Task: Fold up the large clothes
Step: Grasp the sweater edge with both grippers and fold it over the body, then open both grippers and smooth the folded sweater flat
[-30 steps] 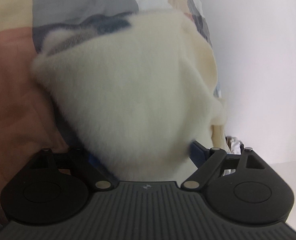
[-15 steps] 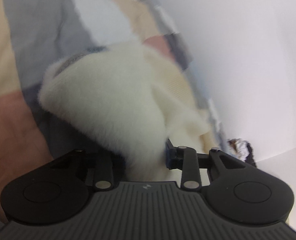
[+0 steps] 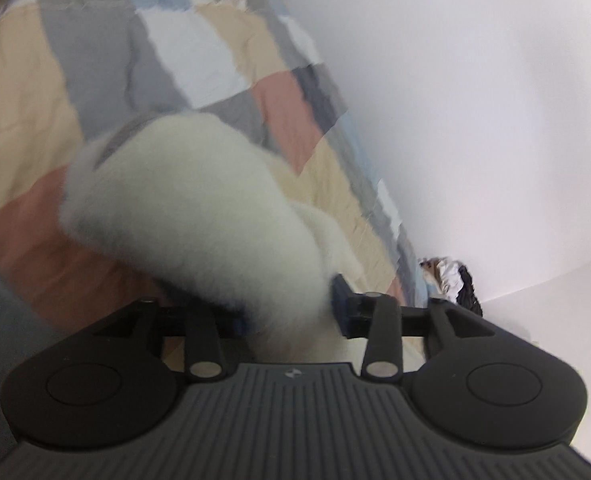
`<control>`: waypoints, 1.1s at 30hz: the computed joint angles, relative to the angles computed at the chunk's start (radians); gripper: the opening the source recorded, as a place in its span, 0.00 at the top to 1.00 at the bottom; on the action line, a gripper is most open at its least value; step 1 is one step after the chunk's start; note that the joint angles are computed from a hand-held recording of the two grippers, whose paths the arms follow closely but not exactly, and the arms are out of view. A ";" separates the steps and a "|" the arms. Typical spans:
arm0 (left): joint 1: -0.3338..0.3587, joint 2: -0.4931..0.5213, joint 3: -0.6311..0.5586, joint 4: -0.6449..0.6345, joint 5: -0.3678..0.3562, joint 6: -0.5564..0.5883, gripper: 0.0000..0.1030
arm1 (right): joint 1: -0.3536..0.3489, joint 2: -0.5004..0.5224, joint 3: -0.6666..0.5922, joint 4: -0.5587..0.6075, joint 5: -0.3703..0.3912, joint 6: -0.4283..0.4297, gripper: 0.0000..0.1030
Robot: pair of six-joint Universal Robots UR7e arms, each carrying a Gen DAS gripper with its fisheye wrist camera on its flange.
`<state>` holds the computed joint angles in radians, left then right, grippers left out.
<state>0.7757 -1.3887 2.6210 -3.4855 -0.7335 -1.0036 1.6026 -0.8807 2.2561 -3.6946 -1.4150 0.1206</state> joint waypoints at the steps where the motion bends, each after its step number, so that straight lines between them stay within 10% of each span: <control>1: 0.002 0.003 0.000 -0.003 -0.002 0.003 0.48 | -0.012 0.001 0.005 0.001 0.013 0.006 0.66; 6: 0.052 0.045 -0.035 -0.108 -0.047 0.101 0.47 | -0.030 0.000 -0.002 0.001 0.085 -0.011 0.45; 21: 0.251 0.208 -0.377 -0.088 -0.175 0.435 0.44 | 0.006 0.097 -0.278 0.138 0.032 0.002 0.48; 33: 0.431 0.388 -0.644 -0.030 -0.272 0.668 0.44 | 0.017 0.249 -0.542 0.297 -0.095 -0.165 0.49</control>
